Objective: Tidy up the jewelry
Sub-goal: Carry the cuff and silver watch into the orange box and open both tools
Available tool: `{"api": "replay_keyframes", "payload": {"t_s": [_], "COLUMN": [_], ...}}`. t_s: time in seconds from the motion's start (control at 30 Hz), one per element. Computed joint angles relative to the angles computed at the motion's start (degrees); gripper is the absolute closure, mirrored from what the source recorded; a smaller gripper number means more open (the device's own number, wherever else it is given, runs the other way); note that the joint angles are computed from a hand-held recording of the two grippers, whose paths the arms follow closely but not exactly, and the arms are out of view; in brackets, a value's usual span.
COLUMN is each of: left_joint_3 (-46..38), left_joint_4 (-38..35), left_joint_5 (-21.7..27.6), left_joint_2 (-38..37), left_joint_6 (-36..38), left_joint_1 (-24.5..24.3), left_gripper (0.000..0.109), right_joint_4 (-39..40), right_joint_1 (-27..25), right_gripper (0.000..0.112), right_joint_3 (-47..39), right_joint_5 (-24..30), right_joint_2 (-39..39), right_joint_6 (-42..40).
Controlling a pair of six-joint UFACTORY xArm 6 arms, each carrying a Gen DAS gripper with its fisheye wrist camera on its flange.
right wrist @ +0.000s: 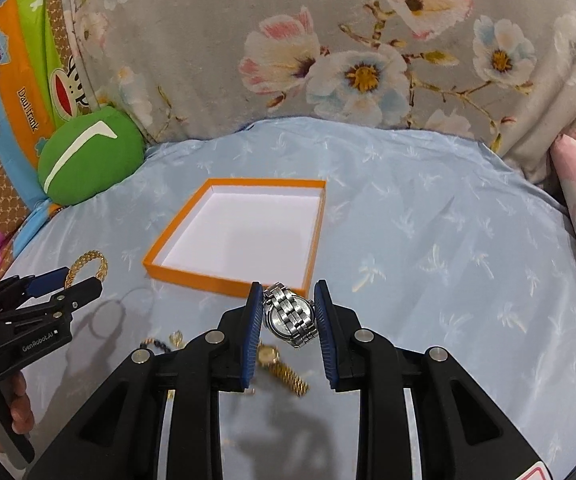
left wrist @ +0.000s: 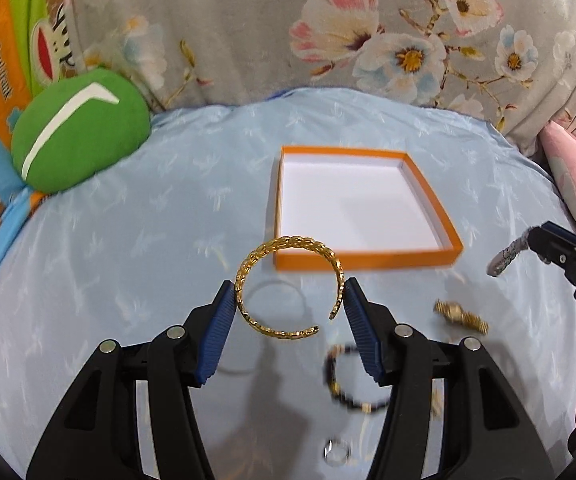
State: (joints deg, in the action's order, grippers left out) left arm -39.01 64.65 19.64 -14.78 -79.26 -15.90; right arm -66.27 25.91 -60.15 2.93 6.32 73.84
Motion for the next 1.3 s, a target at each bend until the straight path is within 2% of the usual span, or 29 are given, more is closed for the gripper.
{"api": "replay_keyframes", "payload": {"t_s": [0.3, 0.43, 0.6, 0.67, 0.8, 0.97, 1.13, 1.2, 1.3], "left_joint_3": [-21.1, -30.9, -40.1, -43.0, -47.4, -48.2, -47.7, -47.4, -46.9], "left_joint_4": [-1.8, -4.3, -21.5, -25.0, -31.0, -33.7, -36.5, -36.4, -34.2], "left_joint_5": [-6.3, -6.3, -6.5, -4.8, -0.9, 0.6, 1.1, 0.9, 0.5], "left_joint_2": [19.1, 27.9, 37.9, 41.1, 45.3, 46.1, 46.0, 45.8, 45.4], "left_joint_6": [6.1, 9.2, 24.8, 28.3, 34.5, 37.0, 38.2, 37.8, 35.2], "left_joint_1": [4.8, 5.6, 5.9, 5.6, 5.1, 5.1, 5.3, 5.3, 5.4], "left_gripper": [0.055, 0.055, 0.055, 0.055, 0.055, 0.054, 0.054, 0.049, 0.035], "right_joint_4": [37.8, 55.1, 70.2, 71.0, 67.8, 65.3, 64.9, 65.8, 65.0], "right_joint_1": [1.2, 2.3, 2.8, 2.6, 2.2, 2.3, 2.2, 2.2, 2.3], "right_gripper": [0.088, 0.088, 0.088, 0.088, 0.087, 0.087, 0.087, 0.087, 0.086], "right_joint_3": [-23.0, -34.9, -48.1, -53.0, -61.2, -63.5, -60.9, -58.8, -55.7], "right_joint_5": [0.2, 3.4, 8.4, 12.0, 20.2, 25.2, 25.4, 24.2, 21.7], "right_joint_2": [19.2, 28.4, 38.2, 41.5, 46.9, 48.4, 47.5, 46.7, 45.0], "right_joint_6": [-35.2, -50.7, -64.6, -65.1, -62.8, -61.4, -61.5, -62.3, -61.7]}}
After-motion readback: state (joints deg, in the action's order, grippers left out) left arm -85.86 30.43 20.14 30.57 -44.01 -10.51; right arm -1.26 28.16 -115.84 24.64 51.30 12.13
